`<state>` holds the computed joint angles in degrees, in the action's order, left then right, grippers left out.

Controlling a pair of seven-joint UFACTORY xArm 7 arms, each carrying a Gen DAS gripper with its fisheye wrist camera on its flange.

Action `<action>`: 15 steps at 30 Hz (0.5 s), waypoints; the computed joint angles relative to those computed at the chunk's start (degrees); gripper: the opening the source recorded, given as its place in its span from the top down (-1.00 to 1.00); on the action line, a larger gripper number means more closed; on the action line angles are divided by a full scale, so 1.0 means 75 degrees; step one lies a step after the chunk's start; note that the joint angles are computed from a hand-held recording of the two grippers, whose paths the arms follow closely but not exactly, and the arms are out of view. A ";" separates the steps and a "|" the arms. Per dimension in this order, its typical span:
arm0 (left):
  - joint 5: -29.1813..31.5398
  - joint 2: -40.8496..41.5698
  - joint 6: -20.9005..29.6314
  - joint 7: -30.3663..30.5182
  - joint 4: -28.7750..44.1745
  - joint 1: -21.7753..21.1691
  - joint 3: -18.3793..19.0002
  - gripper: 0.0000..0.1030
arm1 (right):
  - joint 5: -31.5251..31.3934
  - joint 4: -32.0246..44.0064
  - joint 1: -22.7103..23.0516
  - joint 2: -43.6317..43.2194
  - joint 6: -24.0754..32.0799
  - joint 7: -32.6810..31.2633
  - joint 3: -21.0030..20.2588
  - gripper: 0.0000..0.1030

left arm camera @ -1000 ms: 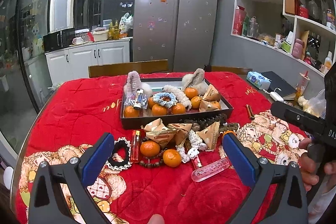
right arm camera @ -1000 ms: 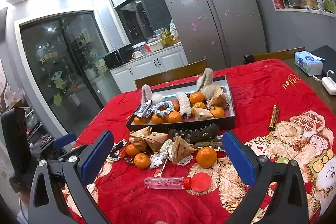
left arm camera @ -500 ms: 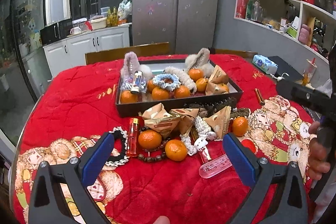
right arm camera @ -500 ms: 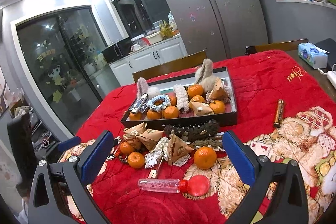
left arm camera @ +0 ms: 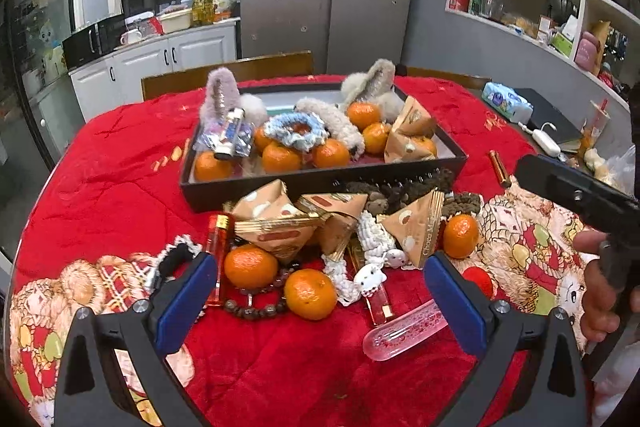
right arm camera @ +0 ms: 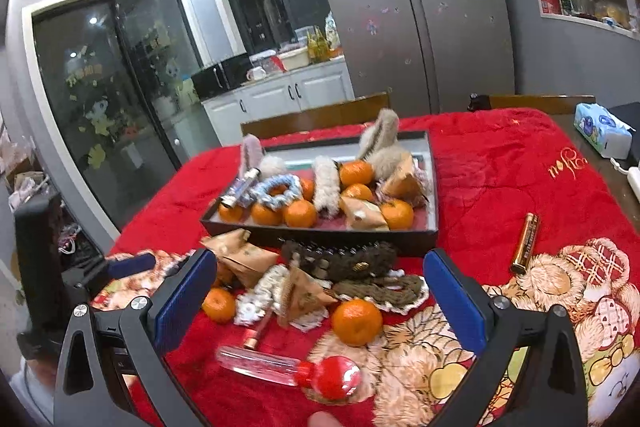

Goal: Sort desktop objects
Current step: 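Withdraw the left tool from the tray back toward the loose items, then close the left tool fingers around another loose tangerine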

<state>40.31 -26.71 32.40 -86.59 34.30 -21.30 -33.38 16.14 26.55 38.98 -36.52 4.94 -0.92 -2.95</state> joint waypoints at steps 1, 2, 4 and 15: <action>0.0020 0.0154 -0.0029 -0.0029 0.0055 0.0052 -0.0018 -1.00 | 0.0013 -0.0017 0.0011 0.0064 -0.0041 -0.0009 -0.0045 -1.00; 0.0062 0.0243 -0.0037 -0.0072 0.0084 0.0079 -0.0025 -1.00 | 0.0062 -0.0032 0.0102 0.0146 -0.0071 -0.0050 -0.0178 -1.00; 0.0317 0.0377 -0.0105 -0.0345 0.0096 0.0186 -0.0091 -1.00 | 0.0284 -0.0091 0.0471 0.0286 -0.0137 -0.0193 -0.0603 -1.00; 0.1070 0.1090 -0.0939 -0.1007 -0.0080 0.0043 0.0320 -1.00 | 0.1293 -0.0206 0.1461 0.0551 0.0041 -0.1395 -0.1561 -0.81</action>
